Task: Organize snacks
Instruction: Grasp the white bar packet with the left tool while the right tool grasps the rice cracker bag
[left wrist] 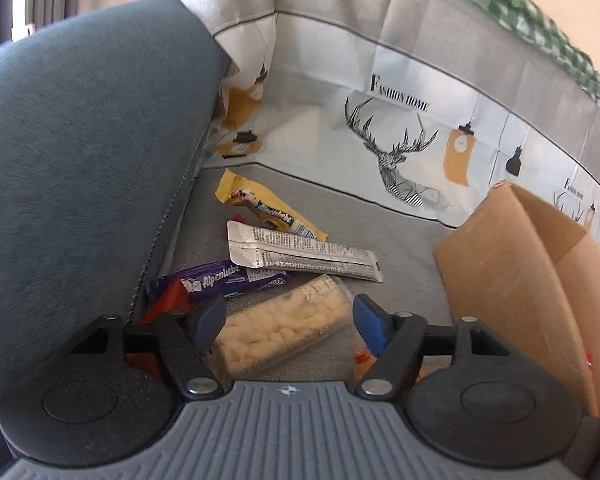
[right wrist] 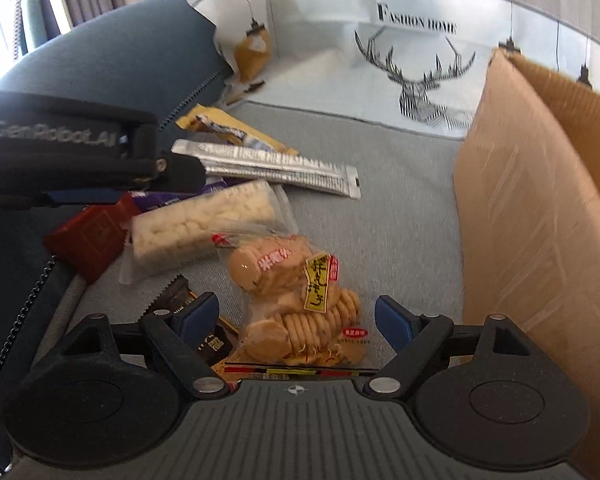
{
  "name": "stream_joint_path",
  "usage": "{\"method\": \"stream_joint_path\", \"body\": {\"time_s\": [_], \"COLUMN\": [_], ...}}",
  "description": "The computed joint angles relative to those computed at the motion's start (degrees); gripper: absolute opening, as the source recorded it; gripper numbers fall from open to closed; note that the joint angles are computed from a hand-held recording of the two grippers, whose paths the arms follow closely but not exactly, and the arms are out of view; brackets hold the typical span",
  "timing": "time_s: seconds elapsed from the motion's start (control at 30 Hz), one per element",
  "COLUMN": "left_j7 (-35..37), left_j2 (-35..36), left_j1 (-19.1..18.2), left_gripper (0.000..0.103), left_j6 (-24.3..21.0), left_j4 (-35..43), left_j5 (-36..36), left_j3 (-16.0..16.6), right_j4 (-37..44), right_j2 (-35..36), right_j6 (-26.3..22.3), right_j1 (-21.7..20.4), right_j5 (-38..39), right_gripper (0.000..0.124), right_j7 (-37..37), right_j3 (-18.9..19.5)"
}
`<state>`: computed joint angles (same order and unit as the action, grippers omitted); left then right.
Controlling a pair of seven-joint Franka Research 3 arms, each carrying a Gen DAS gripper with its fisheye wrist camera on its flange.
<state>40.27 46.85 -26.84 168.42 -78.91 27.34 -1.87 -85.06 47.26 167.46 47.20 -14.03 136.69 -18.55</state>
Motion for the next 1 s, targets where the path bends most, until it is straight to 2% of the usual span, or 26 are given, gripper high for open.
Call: {"method": "stream_joint_path", "body": {"time_s": [0.07,0.17,0.2,0.4,0.5,0.63,0.73,0.8,0.87,0.9,1.0], "left_j7": [2.5,7.1,7.8,10.3,10.8,10.6,12.7,13.5,12.4,12.3,10.8], "left_j2": [2.1,5.4,6.1,9.0,9.7,9.7,9.1,8.3,7.1,6.4,4.5], "left_j1": [0.8,1.6,1.2,-0.9,-0.3,-0.2,1.7,2.4,2.3,3.1,4.0], "left_gripper": [0.083,0.085,0.087,0.092,0.095,0.092,0.078,0.059,0.045,0.041,0.039], "left_j6": [-3.0,-7.1,-7.5,-10.6,-11.4,-11.7,-11.0,-10.2,-10.5,-10.0,-10.1], "left_j4": [3.3,8.2,9.2,14.0,14.9,14.9,13.7,12.3,10.8,9.5,6.9], "left_j5": [-0.8,-2.2,-2.2,-1.5,-2.9,-3.6,-5.8,-7.1,-7.9,-9.0,-11.0], "left_j3": [-1.7,-3.9,-3.7,-1.8,-2.6,-2.8,-5.4,-6.4,-5.9,-6.8,-7.3], "right_j4": [0.8,1.2,1.1,0.6,0.4,-0.1,-0.4,-0.4,-0.3,-0.3,-0.4], "right_j2": [0.3,0.4,0.3,0.1,-0.1,-0.3,-0.6,-0.6,-0.5,-0.5,-0.6], "right_j6": [-1.0,-1.7,-1.5,-0.7,-0.7,-0.6,-0.5,-0.6,-0.9,-1.0,-1.2], "right_j1": [-1.2,-2.8,-3.1,-3.3,-3.1,-2.5,-2.4,-1.9,-1.6,-1.6,-1.6], "right_j5": [0.9,2.2,2.4,3.1,3.4,3.2,3.2,2.8,2.5,2.5,2.6], "right_gripper": [0.083,0.078,0.073,0.066,0.064,0.064,0.063,0.063,0.063,0.062,0.062], "right_j7": [-0.6,-1.4,-1.5,-2.7,-3.1,-3.4,-3.5,-3.5,-3.4,-3.2,-2.4], "right_j3": [1.4,3.4,3.7,4.0,3.8,3.2,3.1,2.6,2.4,2.3,2.2]}}
